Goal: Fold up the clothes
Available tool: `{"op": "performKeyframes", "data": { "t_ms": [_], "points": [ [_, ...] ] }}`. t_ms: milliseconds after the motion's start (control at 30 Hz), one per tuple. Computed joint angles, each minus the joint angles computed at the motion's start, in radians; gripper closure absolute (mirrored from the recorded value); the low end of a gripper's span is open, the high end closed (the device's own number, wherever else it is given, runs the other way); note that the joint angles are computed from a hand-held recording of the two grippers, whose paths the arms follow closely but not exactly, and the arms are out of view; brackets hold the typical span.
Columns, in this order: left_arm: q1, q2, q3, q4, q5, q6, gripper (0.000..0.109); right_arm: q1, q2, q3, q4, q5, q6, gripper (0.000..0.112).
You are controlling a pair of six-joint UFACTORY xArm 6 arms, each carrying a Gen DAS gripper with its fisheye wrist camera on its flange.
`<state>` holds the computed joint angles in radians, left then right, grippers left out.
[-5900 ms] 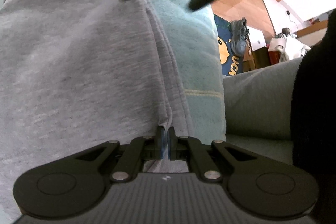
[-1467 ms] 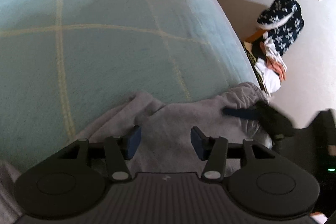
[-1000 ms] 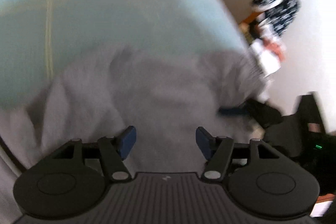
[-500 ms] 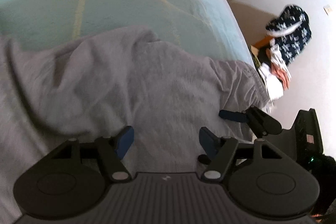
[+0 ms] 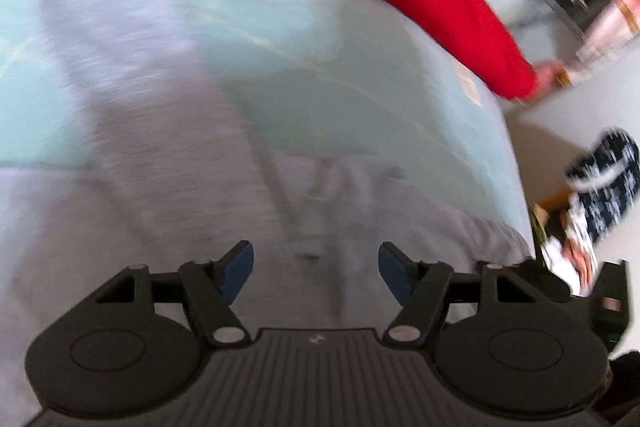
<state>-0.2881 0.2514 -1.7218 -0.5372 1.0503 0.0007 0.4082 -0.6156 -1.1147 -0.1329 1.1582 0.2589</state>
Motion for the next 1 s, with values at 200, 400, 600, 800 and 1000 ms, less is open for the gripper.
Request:
{"op": "performKeyframes", "data": {
  "t_ms": [200,400,600,800,1000],
  "points": [
    [0.083,-0.025,0.053,0.014,0.013,-0.078,0.04,-0.021,0.18,-0.13,0.301,-0.137,-0.111,0.009],
    [0.158,-0.038,0.076,-0.061,0.035,0.011,0.038,0.011,0.385,-0.243,0.591,-0.205,-0.189,0.009],
    [0.226,0.004,0.05,-0.186,0.064,0.078,0.038,0.047,0.522,-0.351,0.619,-0.226,-0.216,0.009],
    [0.285,0.076,-0.005,-0.353,0.146,0.139,0.037,0.059,0.573,-0.412,0.66,-0.214,-0.226,0.009],
    [0.304,0.099,-0.023,-0.378,0.162,0.157,0.036,0.069,0.59,-0.477,0.71,-0.167,-0.261,0.009]
  ]
}}
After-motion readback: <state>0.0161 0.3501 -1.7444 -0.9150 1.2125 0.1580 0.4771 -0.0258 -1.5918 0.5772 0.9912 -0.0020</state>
